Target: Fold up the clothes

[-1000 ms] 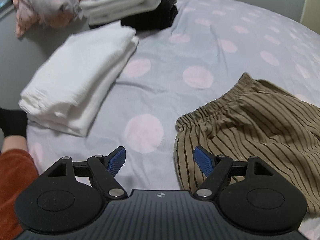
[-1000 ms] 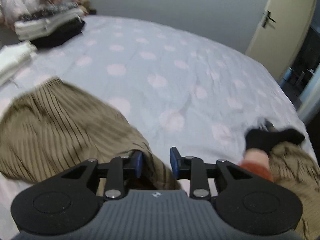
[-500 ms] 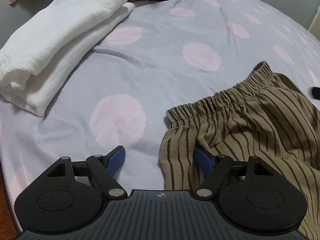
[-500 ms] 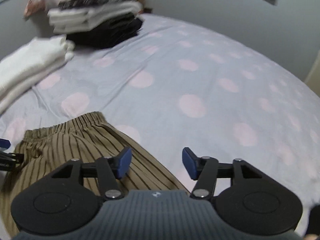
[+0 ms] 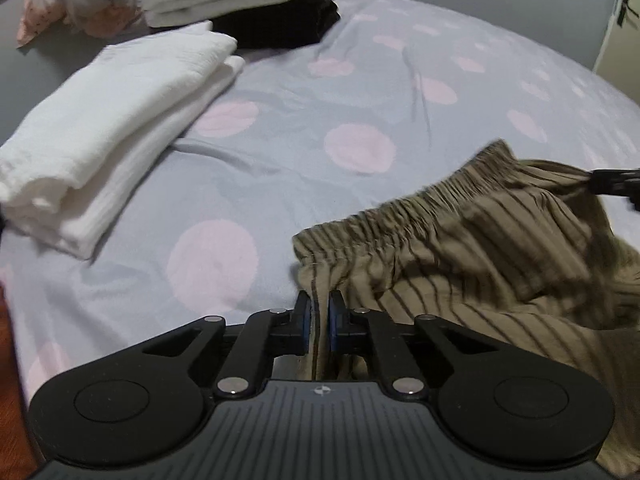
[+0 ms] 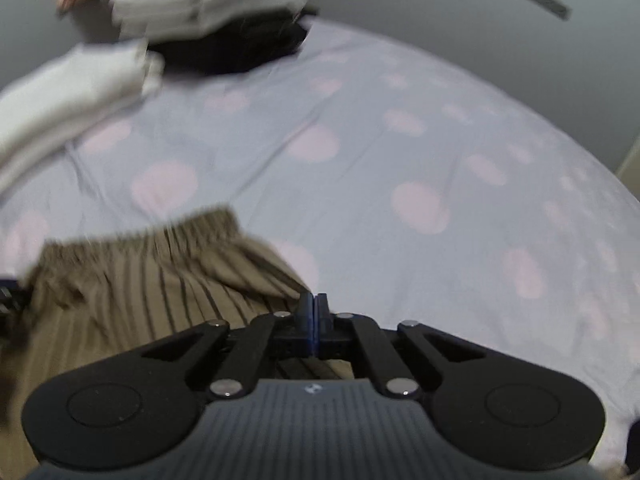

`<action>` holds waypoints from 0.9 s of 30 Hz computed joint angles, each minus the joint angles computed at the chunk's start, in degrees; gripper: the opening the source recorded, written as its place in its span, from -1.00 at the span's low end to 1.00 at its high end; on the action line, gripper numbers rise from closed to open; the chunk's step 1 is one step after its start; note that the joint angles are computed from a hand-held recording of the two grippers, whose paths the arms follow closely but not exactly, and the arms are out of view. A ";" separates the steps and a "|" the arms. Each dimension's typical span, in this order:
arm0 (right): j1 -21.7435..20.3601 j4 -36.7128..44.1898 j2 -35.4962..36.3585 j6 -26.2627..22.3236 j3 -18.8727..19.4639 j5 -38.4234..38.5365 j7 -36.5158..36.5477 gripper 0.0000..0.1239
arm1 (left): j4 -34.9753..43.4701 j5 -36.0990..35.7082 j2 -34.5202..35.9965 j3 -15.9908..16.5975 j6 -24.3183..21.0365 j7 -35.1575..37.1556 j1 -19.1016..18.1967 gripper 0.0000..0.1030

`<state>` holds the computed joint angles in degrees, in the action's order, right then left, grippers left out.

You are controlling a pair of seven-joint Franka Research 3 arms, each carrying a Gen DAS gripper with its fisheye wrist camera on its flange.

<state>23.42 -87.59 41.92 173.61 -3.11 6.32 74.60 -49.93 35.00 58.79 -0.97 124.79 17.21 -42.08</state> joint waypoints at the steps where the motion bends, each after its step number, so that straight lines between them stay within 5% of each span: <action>1: 0.12 -3.85 -3.06 1.86 -0.13 0.29 0.21 -1.00 | -1.69 -0.09 -1.46 -0.13 -0.11 -0.65 -0.18 -0.84; 10: -13.23 -35.32 -25.09 9.58 16.24 8.36 -11.25 -1.00 | -20.54 0.37 -14.06 -4.71 1.05 -5.83 -0.47 -0.86; 15: -9.86 -42.07 -27.74 9.00 13.43 12.51 -8.10 -0.96 | -25.52 -1.26 -16.81 -6.82 -1.74 -8.01 0.06 -0.95; 23: -9.23 -41.59 -28.16 8.15 12.38 13.20 -9.52 -0.84 | -31.00 -2.90 -19.72 -8.65 -3.15 -12.14 2.29 -0.96; 27: -10.62 -36.03 -25.19 7.47 13.81 11.34 -14.09 -0.42 | -32.02 -1.97 -19.46 -8.71 -1.08 -12.42 2.78 -0.96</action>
<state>12.80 -123.62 16.74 181.08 10.70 17.66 60.51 -81.95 33.02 39.33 -9.68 123.71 4.79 -39.30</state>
